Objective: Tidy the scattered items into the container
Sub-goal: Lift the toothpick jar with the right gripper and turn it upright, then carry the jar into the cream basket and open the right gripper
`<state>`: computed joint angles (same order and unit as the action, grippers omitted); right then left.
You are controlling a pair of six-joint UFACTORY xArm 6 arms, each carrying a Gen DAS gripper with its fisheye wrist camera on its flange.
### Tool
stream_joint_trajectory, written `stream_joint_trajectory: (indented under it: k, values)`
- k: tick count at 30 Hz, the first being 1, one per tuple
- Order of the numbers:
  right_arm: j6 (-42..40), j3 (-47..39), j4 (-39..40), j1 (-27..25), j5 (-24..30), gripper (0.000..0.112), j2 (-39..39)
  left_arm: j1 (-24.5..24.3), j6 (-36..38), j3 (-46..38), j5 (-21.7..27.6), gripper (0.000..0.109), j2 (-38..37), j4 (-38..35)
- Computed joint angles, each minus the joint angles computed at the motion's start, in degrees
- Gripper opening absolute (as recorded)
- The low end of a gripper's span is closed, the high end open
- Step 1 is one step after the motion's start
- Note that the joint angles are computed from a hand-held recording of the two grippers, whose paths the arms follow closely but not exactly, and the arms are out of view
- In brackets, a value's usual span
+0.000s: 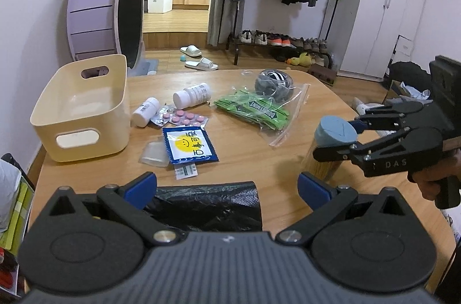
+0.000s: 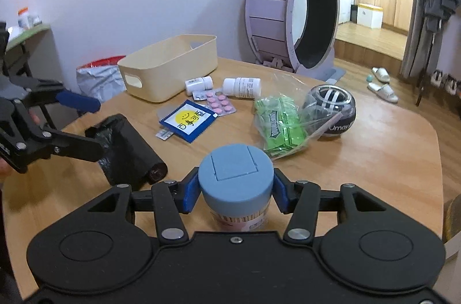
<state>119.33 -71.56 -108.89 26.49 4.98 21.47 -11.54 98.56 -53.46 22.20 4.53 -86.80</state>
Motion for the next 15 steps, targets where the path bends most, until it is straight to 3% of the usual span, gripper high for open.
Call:
stream_joint_trajectory:
  k: [8, 15]
  values:
    - [-0.5, 0.9, -0.1, 0.0, 0.1, 0.049, -0.1, 0.9, -1.0, 0.1, 2.9, 0.103, -0.2, 2.7]
    - [5.0, 1.0, -4.3, 0.2, 1.6, 0.048, -0.9, 1.1, -1.8, 0.9, 5.0, 0.103, -0.7, 5.8]
